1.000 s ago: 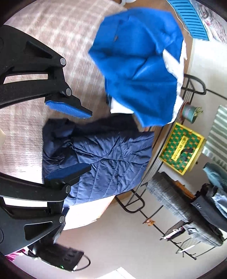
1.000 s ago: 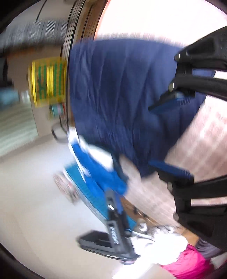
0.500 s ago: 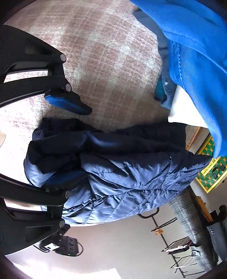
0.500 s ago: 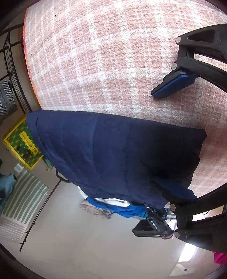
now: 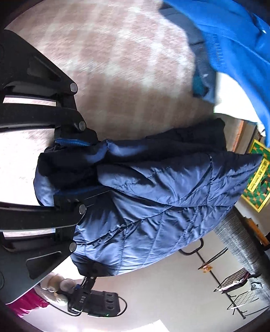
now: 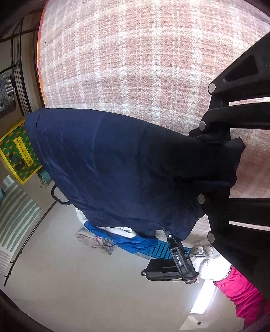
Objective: Fold large clothes
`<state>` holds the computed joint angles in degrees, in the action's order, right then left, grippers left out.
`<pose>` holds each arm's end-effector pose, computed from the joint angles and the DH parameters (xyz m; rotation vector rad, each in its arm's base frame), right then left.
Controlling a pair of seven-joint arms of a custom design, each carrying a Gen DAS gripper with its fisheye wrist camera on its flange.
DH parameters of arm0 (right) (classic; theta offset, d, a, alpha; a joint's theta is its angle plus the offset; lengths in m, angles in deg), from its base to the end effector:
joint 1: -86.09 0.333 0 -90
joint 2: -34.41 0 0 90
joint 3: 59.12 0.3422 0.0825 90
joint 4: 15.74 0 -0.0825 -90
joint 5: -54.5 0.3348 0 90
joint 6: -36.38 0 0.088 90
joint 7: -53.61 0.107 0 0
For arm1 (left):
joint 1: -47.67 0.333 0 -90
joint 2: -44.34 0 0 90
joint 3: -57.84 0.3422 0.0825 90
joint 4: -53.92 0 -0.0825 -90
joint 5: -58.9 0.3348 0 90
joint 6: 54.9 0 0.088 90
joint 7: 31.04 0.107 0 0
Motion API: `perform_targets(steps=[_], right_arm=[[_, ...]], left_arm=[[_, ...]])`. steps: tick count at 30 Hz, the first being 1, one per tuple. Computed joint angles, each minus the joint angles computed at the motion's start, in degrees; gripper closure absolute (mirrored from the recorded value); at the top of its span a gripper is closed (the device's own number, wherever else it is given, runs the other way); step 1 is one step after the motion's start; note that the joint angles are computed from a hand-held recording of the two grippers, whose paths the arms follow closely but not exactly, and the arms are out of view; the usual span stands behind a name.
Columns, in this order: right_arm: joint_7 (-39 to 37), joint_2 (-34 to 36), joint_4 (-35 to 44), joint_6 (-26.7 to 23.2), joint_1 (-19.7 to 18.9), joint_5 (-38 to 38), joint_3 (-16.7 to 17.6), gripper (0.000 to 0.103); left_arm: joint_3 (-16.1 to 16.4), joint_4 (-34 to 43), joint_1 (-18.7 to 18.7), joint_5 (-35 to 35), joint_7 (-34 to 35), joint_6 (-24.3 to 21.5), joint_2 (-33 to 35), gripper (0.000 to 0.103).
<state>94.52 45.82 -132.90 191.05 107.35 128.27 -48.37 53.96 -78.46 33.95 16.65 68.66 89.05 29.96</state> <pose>0.5055 0.2709 0.4322 -1.8386 1.3389 0.2270 0.4340 -0.1345 0.5409 2.0433 -1.9836 1.0076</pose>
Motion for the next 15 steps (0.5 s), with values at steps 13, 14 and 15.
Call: perform_targets(steps=[13, 14, 15], right_arm=[[8.71, -6.67, -7.98, 6.31, 2.07, -17.79, -1.72, 0.061], [8.12, -7.26, -7.87, 7.33, 2.19, -18.53, -1.52, 0.061], [8.2, -7.79, -7.76, 8.67, 2.47, -20.13, -1.42, 0.061]], left_arm=[[-0.7, 1.56, -2.14, 10.52, -0.83, -4.13, -5.39, 0.075], [-0.58, 2.22, -1.64, 11.75, -1.38, -3.17, -6.2, 0.075], [-0.32, 2.72, -1.43, 12.62, -1.76, -2.41, -6.76, 0.075]])
